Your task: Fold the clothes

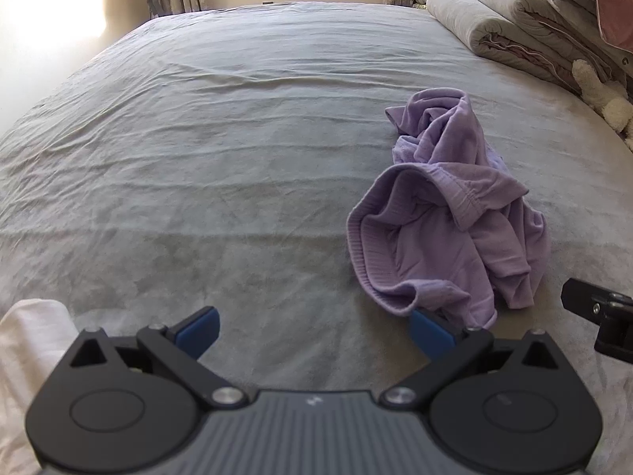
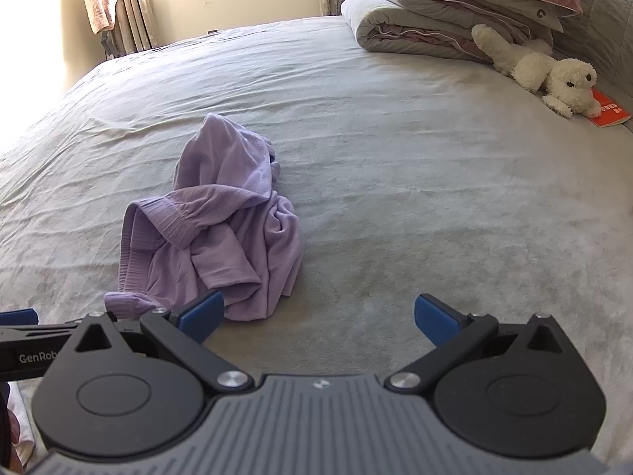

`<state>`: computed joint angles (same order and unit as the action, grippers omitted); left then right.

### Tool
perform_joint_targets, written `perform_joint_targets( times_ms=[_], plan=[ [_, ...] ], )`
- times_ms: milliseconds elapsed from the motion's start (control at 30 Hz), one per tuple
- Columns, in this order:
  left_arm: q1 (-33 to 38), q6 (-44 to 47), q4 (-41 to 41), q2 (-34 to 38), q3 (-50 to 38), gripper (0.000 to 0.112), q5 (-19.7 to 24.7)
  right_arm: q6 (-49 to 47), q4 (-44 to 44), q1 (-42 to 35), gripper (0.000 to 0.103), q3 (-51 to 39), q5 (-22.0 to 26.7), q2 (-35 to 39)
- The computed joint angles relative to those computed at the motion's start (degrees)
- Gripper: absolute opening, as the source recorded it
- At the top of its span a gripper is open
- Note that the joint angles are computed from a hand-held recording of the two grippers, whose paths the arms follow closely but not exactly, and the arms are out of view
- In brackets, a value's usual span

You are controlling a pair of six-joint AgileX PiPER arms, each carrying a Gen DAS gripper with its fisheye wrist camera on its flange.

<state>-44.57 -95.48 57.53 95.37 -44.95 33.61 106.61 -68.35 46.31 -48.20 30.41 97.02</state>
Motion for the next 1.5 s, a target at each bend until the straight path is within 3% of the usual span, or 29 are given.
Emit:
perform_joint_targets(
  times_ms=[133, 233, 433, 1500],
  plan=[
    [0.8, 0.1, 0.9, -0.3, 0.6, 0.102, -0.3, 0.3, -1.0, 0.5, 0.103, -0.5, 0.8, 1.0],
    [1.6, 5.5, -3.8, 0.3, -1.4, 0.102, 0.5, 0.8, -1.2, 0.0, 0.103, -0.3, -0.5, 0.9],
    [1.6, 1.4, -0.2, -0.7, 0.6, 0.102, -0.9, -2.2, 1.9, 0.1, 0.103, -1.3, 0.0, 0.9],
    [3.2, 4.0, -2.0, -1.7, 0.5, 0.102, -2.0, -3.2, 2.8, -0.5, 0.103, -0.7, -1.8, -0.1]
  ],
)
